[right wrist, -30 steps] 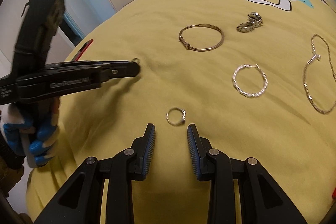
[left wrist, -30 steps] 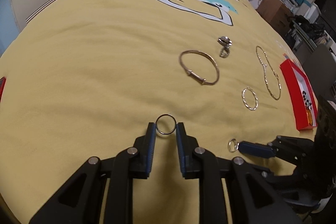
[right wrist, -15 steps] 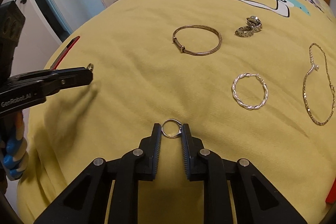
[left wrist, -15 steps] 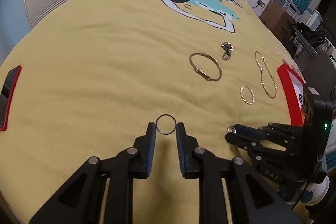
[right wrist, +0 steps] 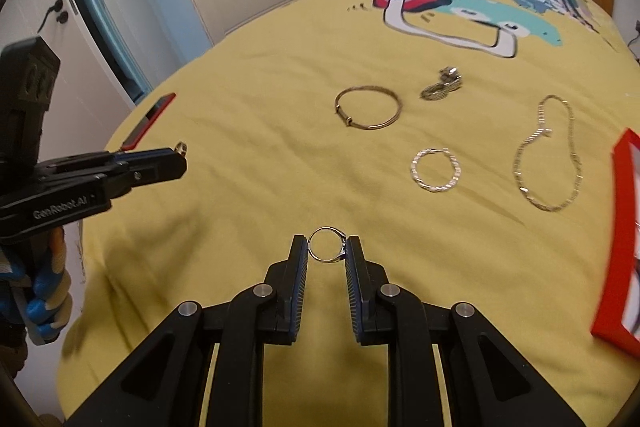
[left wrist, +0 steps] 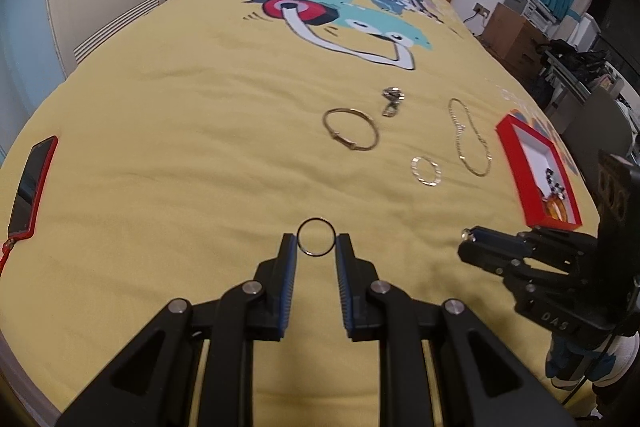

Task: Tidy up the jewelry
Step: 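Carry both rings to the red box and open both tools to drop them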

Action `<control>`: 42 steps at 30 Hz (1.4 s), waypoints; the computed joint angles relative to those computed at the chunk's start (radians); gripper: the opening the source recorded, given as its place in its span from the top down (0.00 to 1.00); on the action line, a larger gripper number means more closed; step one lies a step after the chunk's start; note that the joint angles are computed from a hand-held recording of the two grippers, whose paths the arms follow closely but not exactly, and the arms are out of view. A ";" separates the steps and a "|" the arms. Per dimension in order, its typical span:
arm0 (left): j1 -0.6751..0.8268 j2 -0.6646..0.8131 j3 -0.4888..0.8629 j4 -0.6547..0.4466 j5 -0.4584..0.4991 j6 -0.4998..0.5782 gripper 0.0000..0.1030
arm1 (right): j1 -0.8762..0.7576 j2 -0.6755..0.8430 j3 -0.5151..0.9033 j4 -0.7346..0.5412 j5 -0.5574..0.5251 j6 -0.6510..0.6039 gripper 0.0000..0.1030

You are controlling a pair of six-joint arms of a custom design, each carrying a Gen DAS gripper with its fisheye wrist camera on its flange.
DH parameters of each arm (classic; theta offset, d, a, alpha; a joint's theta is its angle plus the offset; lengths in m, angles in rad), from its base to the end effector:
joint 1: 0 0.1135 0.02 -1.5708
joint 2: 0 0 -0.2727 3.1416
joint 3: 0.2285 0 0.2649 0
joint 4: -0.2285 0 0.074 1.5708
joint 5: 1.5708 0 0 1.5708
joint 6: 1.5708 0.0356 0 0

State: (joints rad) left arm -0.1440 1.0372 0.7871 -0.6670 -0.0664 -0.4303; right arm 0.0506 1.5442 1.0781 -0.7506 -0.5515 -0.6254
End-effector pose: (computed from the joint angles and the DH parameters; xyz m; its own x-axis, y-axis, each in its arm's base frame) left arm 0.2109 -0.0282 0.2556 -0.7571 -0.3108 -0.5747 -0.2339 0.9502 -0.2058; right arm 0.3050 0.0341 0.2259 -0.6280 -0.5311 -0.5688 -0.7304 0.6544 0.1954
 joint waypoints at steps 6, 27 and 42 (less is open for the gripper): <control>-0.165 -0.019 0.029 -0.038 -0.083 -0.093 0.82 | -0.145 -0.071 -0.001 -0.095 -0.050 -0.097 0.82; -0.592 0.452 0.421 0.007 -0.186 -0.205 0.82 | -0.705 0.157 0.301 -0.331 -0.142 -0.431 0.82; -0.526 1.166 1.304 -0.150 -0.063 -0.006 0.82 | -0.625 0.669 1.009 -0.379 -0.102 -0.247 0.82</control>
